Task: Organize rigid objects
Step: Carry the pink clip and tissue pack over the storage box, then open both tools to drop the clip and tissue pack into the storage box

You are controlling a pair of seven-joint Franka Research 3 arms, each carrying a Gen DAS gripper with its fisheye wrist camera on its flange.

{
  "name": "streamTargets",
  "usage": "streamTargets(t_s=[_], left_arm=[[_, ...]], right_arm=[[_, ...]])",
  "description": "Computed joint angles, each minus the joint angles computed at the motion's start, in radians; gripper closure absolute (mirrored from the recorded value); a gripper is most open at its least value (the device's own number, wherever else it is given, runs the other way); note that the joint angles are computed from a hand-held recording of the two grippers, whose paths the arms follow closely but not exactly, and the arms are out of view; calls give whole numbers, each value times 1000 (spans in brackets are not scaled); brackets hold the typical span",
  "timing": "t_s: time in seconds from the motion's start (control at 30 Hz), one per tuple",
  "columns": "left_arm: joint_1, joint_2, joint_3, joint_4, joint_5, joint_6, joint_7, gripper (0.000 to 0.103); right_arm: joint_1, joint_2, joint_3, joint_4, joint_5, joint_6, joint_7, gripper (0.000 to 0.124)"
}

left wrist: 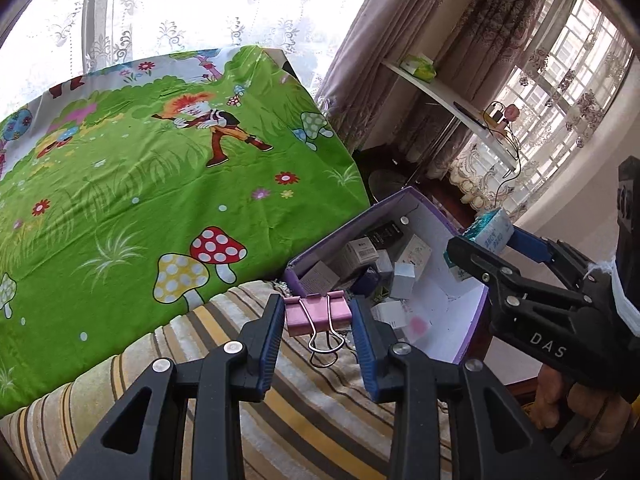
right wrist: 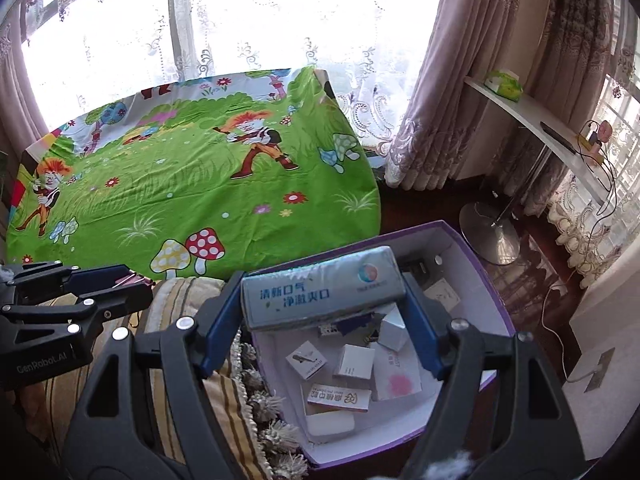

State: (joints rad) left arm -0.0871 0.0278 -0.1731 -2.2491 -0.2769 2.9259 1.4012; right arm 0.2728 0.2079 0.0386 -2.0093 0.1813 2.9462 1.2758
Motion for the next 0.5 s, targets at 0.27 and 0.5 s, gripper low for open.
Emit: streamTargets(t_s=[0.27,0.5], left_arm=[[-8,119,-52,140,13,-44,7,65],[-20,123,-47,148,132,-55,-84,38]], right_arm=[[2,9,-92,-10,-100,15,172,47],[-42,2,-65,-25,-82,19,179,37]])
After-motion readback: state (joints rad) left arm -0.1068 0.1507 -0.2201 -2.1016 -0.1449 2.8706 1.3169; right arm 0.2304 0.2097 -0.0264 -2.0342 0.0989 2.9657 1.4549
